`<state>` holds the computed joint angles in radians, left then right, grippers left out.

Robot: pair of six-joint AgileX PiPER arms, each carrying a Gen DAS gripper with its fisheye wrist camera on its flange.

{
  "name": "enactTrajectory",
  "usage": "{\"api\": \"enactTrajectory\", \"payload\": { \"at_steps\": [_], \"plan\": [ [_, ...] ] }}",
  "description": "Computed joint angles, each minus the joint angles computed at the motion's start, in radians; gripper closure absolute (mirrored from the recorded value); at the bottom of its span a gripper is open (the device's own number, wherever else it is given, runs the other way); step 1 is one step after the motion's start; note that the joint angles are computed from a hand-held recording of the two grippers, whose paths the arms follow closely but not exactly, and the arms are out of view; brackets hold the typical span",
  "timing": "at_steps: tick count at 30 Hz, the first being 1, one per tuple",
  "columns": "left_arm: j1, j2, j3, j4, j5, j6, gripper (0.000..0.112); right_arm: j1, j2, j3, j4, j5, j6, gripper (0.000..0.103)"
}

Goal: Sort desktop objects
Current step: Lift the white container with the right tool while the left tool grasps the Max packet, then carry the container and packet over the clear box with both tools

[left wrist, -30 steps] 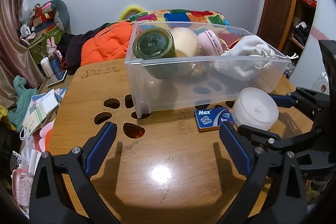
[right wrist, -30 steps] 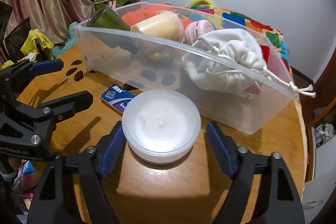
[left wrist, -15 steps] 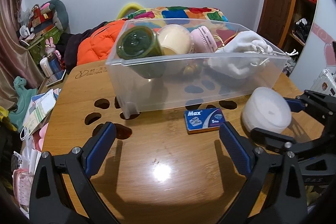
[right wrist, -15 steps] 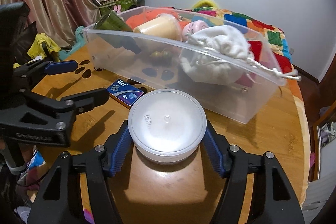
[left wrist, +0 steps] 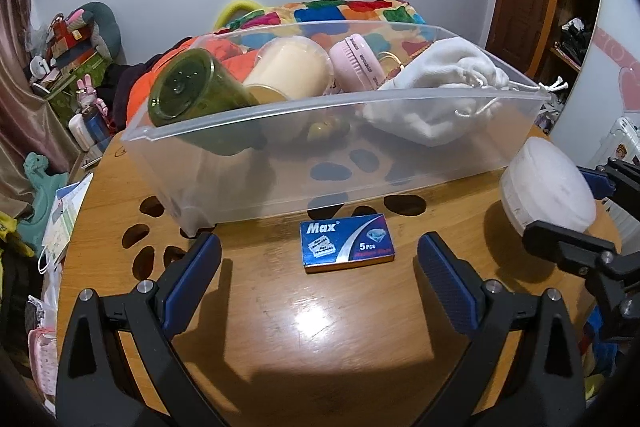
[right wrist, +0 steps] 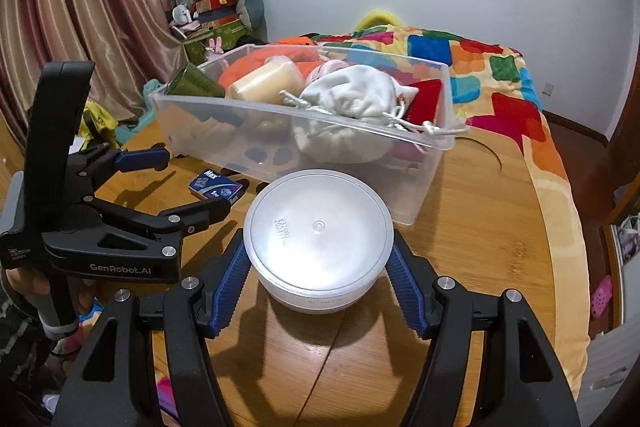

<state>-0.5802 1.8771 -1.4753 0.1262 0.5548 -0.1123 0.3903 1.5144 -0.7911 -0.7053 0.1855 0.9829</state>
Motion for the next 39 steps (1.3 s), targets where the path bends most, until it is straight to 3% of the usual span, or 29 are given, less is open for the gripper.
{"api": "enactTrajectory", "payload": {
  "at_steps": [5, 8, 10, 14, 16, 19, 21, 29, 39],
  "plan": [
    [-0.018, 0.018, -0.025, 0.051, 0.023, -0.034, 0.013, -0.018, -0.017, 0.025, 0.008, -0.044, 0.001, 0.041],
    [-0.033, 0.017, -0.021, 0.116, 0.019, -0.093, 0.021, -0.02, -0.022, 0.035, -0.005, -0.062, 0.012, 0.041],
    [-0.036, 0.029, -0.036, 0.11, 0.036, -0.085, 0.03, -0.023, -0.022, 0.038, 0.0, -0.07, 0.007, 0.041],
    [-0.028, 0.037, -0.051, 0.046, 0.048, -0.045, 0.033, -0.037, -0.03, 0.047, 0.081, -0.086, -0.078, 0.041],
    [-0.024, 0.037, -0.052, 0.016, 0.049, -0.023, 0.039, -0.041, -0.034, 0.052, 0.098, -0.093, -0.095, 0.041],
    [-0.008, 0.039, -0.063, -0.083, 0.054, 0.059, 0.06, -0.039, -0.036, 0.055, 0.075, -0.091, -0.07, 0.041],
    [-0.014, 0.044, -0.07, -0.076, 0.056, 0.061, 0.064, -0.041, -0.035, 0.054, 0.122, -0.091, -0.116, 0.041],
    [-0.028, 0.023, -0.037, -0.062, 0.025, 0.06, 0.064, -0.035, -0.032, 0.043, 0.109, -0.073, -0.105, 0.041],
    [0.009, -0.069, 0.01, -0.197, -0.027, 0.198, 0.064, -0.003, -0.068, 0.007, -0.003, 0.021, -0.002, 0.041]
  ]
}}
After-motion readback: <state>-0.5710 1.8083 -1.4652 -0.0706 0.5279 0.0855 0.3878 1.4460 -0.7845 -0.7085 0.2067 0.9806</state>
